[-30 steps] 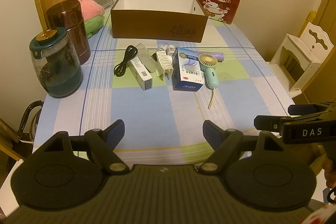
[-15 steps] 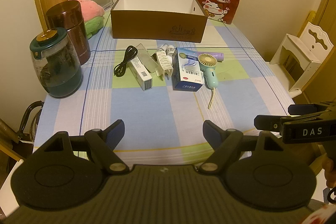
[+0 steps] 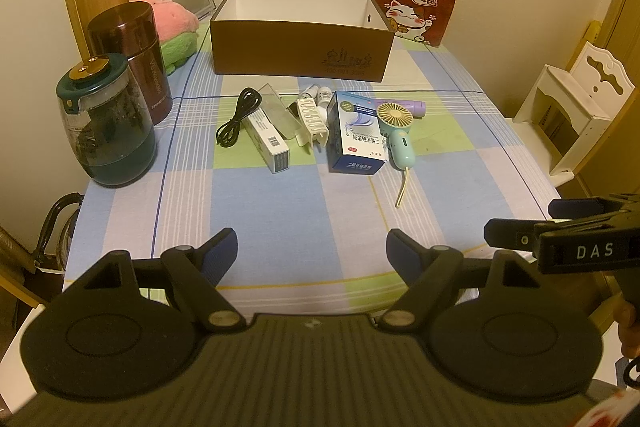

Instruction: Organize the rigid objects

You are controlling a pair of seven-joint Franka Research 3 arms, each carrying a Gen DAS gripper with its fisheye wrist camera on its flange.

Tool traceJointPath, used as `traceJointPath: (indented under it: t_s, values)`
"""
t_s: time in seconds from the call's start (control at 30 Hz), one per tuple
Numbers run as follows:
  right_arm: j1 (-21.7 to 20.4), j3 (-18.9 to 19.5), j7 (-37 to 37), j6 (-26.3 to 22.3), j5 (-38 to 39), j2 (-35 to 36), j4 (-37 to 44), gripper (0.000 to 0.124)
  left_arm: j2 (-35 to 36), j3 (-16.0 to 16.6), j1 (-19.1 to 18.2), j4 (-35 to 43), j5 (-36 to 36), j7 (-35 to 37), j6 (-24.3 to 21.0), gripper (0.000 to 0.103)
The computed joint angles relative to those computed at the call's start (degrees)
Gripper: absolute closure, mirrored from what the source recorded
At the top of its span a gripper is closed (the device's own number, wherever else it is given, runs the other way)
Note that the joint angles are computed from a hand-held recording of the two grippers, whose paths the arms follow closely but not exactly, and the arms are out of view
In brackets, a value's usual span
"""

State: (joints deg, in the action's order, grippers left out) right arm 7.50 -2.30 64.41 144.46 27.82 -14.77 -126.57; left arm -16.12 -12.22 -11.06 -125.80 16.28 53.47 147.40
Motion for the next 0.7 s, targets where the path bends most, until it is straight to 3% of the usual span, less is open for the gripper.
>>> traceJointPath:
  t_s: [0.7]
  values:
    - [0.0, 0.0, 0.2, -0.3, 0.0, 0.4, 0.5, 0.021, 1.0, -0.4, 0.1, 1.1, 0.4, -0.5, -0.4, 0.023]
